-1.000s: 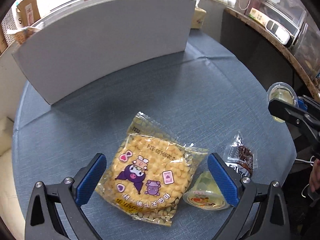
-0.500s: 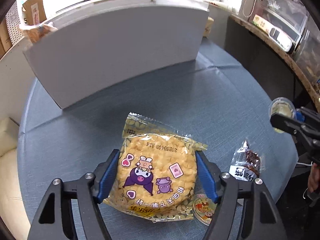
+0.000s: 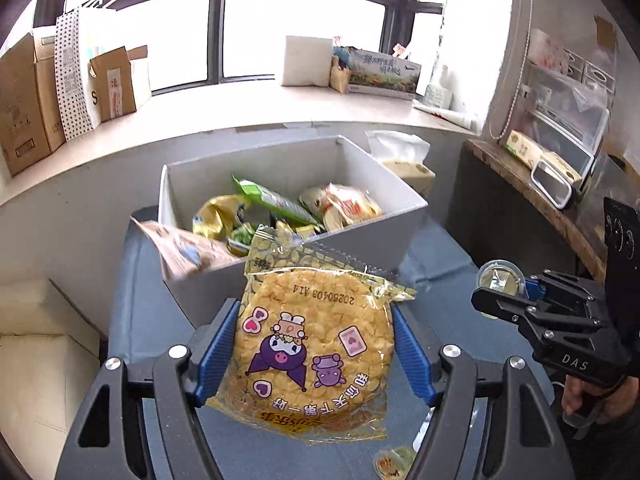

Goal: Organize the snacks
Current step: 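Carry both over the white box and open both grippers to drop them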

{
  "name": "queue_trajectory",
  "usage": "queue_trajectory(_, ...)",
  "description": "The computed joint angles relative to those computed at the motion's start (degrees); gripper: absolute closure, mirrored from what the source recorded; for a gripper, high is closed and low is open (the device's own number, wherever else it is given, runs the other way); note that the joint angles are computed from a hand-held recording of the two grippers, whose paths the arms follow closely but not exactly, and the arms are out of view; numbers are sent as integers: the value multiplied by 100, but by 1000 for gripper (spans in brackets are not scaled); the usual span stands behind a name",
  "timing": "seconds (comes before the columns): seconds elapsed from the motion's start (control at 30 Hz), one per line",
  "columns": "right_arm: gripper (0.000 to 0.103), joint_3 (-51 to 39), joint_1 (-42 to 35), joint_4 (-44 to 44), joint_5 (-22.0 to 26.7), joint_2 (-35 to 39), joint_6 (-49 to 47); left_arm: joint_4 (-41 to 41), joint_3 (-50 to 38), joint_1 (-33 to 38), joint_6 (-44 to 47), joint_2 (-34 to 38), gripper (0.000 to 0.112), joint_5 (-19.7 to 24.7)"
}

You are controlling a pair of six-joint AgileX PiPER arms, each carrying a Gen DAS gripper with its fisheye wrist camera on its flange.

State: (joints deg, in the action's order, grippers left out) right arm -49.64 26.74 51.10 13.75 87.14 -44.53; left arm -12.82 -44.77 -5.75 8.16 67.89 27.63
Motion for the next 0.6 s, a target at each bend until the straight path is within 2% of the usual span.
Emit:
queue_trajectory(0.07, 68, -537, 21, -443, 139, 233, 384, -219, -379, 196, 224, 256, 35, 0)
queue_trajectory(0.1, 68, -805, 21, -484, 202, 360, 425, -428, -630, 377, 454, 377, 35, 153)
queue_trajectory(0.2, 68, -1844, -46, -776, 627, 943, 782, -198, -1356, 528, 225, 979, 35, 259)
queue_trajectory(0.27, 68, -2648, -101, -953, 953, 1412, 1045, -336, -1846, 707, 300, 1444, 35, 382)
queue_trajectory(0.43, 68, -5015, -305, -1507, 1968, 2849, 2053, 325, -2781, 659, -344, 2473, 35, 431)
queue_trajectory(0.5, 68, -5974, -386, -1611, 2421, 3462, 2484, 1134, -2932, 516, -1004, 2696, 33, 339)
queue_trajectory(0.53, 68, -6506, -425, -1644, 2708, 3792, 2639, 1332, -2984, 481, -1137, 2783, 32, 341)
queue_trajectory(0.57, 67, -6968, -430, -1792, 2925, 4072, 2871, 1302, -3027, 491, -1077, 2861, 22, 374)
queue_trajectory(0.6, 47, -7401, -402, -2117, 3105, 4308, 3233, 1217, -3033, 518, -987, 2910, 10, 385)
